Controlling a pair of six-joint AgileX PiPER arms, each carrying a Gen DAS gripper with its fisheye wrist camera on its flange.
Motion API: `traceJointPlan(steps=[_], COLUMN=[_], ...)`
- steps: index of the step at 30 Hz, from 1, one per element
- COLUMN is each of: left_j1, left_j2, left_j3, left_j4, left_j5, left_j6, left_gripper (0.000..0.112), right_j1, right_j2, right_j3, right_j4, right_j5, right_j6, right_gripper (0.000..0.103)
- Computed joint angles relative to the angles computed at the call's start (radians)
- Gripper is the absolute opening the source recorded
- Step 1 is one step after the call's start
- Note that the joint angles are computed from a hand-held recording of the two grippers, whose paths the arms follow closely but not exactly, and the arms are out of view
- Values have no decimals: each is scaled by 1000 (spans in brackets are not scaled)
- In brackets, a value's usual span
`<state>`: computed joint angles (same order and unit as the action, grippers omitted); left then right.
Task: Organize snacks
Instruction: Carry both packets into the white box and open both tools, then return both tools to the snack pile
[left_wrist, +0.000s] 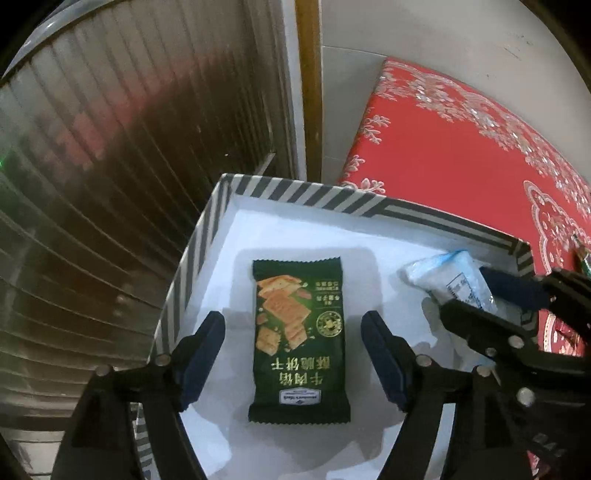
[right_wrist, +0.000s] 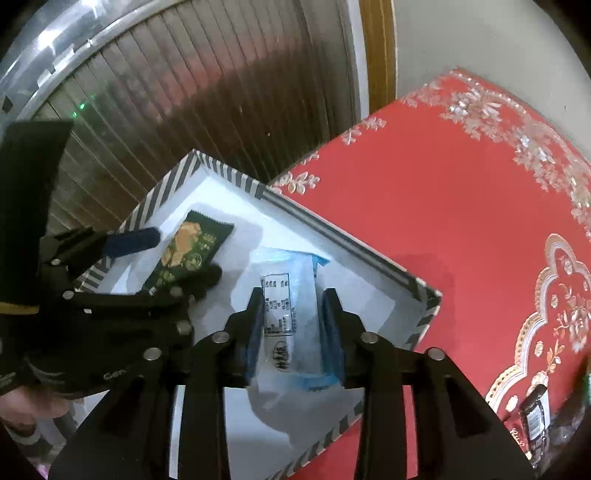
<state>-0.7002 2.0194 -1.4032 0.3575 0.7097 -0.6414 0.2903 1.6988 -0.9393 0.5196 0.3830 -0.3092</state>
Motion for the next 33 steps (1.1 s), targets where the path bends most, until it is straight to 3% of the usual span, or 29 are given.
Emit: traceJointPlan(steps=[1,2,4,11,17,22,27,30,33], left_j1=[0,-1,-9,-80,-165,-228,-278,-315,-342], left_j2=[-7,-15,-38,-135,-143,-111,-49,-6,41], left_j3=[8,15,38,95,40,-30,-123,-182,-249], left_j4=[-1,-3,14,104,91,45,6,-4,-10], left_j5=[-1,-2,-6,18,60,80,106,138,179], left_j6=[-6,-10,-38,-193,-217,-186,-164,-165,-157], left_gripper=[80,81,84,91,94,94,94,94,94], right_j1=[-11,-25,-42,-72,-214,-519,-914,-1037,-1068], right_j2=[-9,-21,-52,-182,-340,-495,-486,-422,-383], right_j3=[6,18,38,108,232,360,419,421,421], right_j4=[38,117,207,159,218,308,316,332,356], right_j5=[0,1,7,23,99,277,463,508,505], right_j6=[-33,-106,-189,-165,-280,-518,-792,-903,-984], right_gripper=[56,59,59,60,60,60,60,60,60])
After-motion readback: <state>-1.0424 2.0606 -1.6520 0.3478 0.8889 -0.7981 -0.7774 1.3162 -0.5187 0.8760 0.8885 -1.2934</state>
